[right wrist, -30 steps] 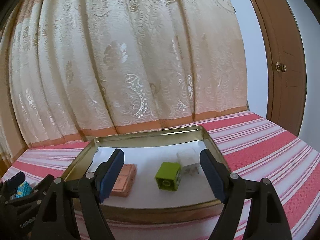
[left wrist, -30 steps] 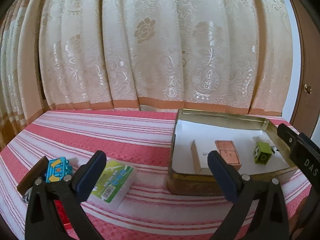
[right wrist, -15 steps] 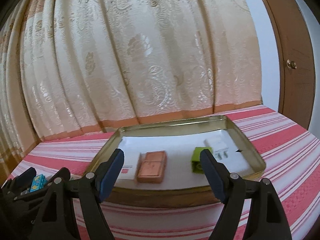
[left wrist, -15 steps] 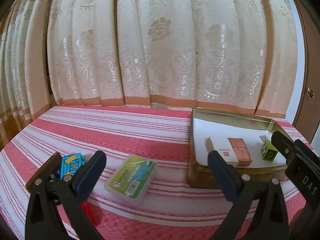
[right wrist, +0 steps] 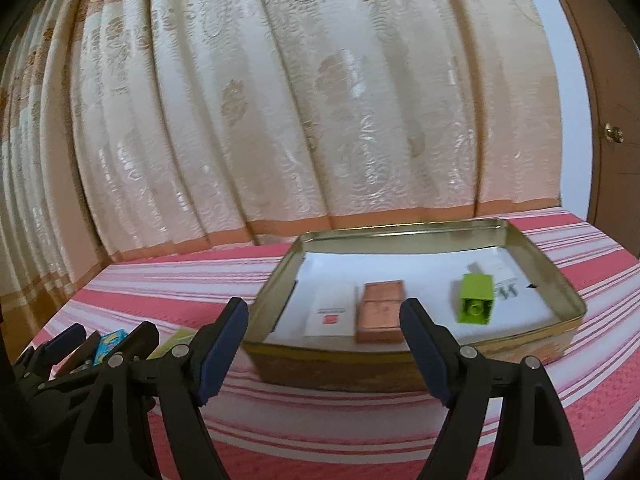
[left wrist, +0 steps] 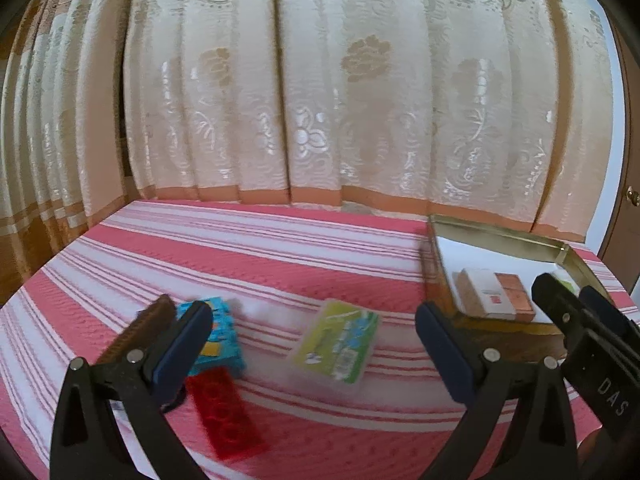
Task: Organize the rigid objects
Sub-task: 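Grasp the brown comb with the left tool while the right tool grasps the red brick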
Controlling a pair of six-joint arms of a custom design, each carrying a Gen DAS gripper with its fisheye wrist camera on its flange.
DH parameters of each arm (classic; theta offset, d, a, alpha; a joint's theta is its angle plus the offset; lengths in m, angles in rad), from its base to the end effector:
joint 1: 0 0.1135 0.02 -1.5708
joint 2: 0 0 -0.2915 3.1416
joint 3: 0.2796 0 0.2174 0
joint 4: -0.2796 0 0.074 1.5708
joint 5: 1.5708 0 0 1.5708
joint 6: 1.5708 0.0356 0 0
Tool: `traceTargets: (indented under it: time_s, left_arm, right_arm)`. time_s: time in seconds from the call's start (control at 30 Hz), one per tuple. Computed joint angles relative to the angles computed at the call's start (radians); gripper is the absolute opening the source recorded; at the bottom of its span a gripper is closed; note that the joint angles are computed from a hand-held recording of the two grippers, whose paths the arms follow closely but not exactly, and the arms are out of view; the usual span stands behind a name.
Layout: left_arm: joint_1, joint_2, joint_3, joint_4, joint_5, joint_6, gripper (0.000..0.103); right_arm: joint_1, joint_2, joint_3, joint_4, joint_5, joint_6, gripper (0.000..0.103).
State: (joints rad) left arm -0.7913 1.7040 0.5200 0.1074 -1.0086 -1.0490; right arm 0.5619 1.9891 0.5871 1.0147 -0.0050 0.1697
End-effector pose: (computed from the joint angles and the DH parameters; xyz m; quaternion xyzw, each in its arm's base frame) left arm 0.1882 -0.1475 0.1497 -0.2263 0.8267 0.1134 0.5025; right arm 0.2827 0.1782 0.1426 -0.1631 0.8138 0.2015 0.5202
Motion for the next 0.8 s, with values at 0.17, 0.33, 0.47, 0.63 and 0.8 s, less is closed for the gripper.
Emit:
traceTargets:
  time_s: [0.17,0.33,0.47,0.63,0.8]
  left_arm:
    - [0.035,-0.063,-0.061,-0.075,-0.009,-0.019,0.102]
    - [0.127,-0.18,-0.175,-0.082,0.002,0.024,0.102]
    - [0.28,-0.316,-0.324,0.102,0.128,0.19,0.102]
    - [0.461,-0.375,-0.433,0.26,0.299,0.333,0.102]
    - [0.653,-0.291,-0.481,0.44,0.545,0.485,0.096]
  right_arm:
    - [0.044,0.001,0.02,-0.043,-0.012,0.003,0.08]
    - [0.088,0.0,0.047,-0.107,-0.056,0.002,0.08]
    - [0.143,0.003,0.074,-0.165,-0.064,-0.009,0.08]
    - [0.211,0.014,0.132,-0.27,-0.099,-0.021,0.08]
    - [0.271,0.024,0.184,-0.368,-0.137,-0.054,0.08]
